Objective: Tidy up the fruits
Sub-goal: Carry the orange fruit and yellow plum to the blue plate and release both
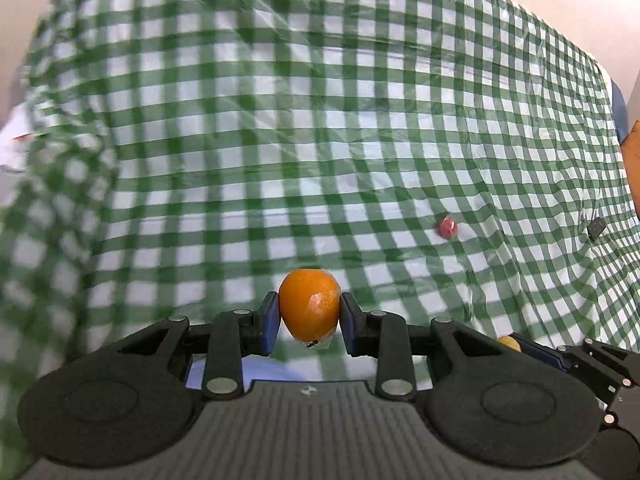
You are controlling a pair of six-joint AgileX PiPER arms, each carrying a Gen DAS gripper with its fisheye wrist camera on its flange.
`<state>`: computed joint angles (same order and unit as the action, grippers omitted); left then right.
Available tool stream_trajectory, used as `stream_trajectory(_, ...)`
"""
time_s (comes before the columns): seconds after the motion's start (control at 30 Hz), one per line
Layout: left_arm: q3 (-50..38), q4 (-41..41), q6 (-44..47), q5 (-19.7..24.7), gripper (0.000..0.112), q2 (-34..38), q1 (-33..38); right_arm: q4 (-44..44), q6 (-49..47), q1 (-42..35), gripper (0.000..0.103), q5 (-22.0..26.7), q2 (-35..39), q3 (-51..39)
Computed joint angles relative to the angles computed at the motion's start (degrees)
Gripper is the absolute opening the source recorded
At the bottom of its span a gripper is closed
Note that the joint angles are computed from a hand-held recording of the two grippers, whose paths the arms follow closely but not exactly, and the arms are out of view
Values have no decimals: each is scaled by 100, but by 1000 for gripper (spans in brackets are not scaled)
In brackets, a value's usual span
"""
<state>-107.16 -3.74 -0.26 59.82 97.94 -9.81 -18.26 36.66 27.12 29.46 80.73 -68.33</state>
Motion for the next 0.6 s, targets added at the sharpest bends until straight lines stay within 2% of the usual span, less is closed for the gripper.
stream_trajectory(0.1, 730, 130, 17, -16, 35, -778, 121, -27, 31, 431, 27, 167, -259, 20)
stream_trajectory(0.27, 1551, 24, 136, 312, 35, -1787, 554, -392, 455, 1380, 27, 778, -682, -125)
stream_trajectory(0.6, 2433, -164, 324, 924, 35, -3113, 1310, -1044, 1116, 2972, 27, 1673, -1063, -275)
